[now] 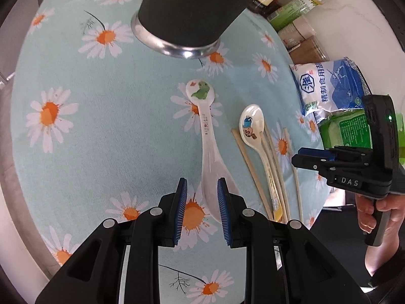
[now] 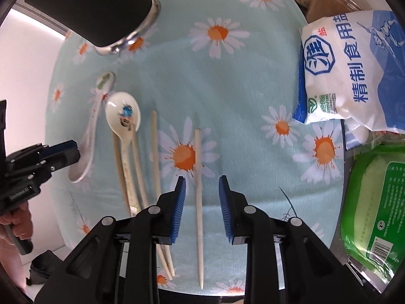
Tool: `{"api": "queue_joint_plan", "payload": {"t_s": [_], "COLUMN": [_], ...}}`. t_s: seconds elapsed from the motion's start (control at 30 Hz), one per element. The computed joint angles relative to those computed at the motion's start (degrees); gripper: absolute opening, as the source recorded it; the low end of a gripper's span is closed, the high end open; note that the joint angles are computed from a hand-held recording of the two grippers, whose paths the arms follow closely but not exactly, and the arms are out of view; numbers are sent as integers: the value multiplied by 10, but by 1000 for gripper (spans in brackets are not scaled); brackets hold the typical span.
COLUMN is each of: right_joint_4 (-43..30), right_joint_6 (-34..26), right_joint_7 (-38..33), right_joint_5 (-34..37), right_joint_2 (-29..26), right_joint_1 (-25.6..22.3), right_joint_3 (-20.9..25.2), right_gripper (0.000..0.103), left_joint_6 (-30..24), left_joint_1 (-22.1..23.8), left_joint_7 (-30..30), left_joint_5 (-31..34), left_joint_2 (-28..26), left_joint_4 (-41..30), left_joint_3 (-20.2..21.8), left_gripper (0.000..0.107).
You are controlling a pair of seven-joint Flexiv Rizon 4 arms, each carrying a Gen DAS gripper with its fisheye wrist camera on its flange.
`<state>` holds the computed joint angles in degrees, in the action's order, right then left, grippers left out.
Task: Organize utensils
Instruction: 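Grasp the white green-dinosaur spoon handle with the left tool while the right tool grasps a wooden chopstick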
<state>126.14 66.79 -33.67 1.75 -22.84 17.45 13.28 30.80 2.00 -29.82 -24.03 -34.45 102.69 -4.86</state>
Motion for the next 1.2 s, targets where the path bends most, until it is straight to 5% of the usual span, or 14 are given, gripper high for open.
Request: {"api": "queue_joint_plan", "payload": {"t_s": [0.43,0.57,1.2], "right_joint_4": [-73,-86,-48], "right_joint_6": [-102,-116,-59], "right_joint_7": [30,49,27], "right_joint_5": [-54,-70,-80], "right_joint_2": [-47,-54,-20], "right_joint_1": [34,46,36], "right_joint_3": [-22,-27,-23], "right_gripper": [12,6,5], "left_joint_6": [-58,-53,-32], "left_joint_1": [-27,-37,-21], "left_joint_7": [-20,-29,-32], "left_joint_5": [75,94,64], "left_joint_2": [-21,-22,-3], "left_joint_4": [-60,-65,-38], "left_joint_3": [11,16,10], "left_gripper": [20,5,2]}}
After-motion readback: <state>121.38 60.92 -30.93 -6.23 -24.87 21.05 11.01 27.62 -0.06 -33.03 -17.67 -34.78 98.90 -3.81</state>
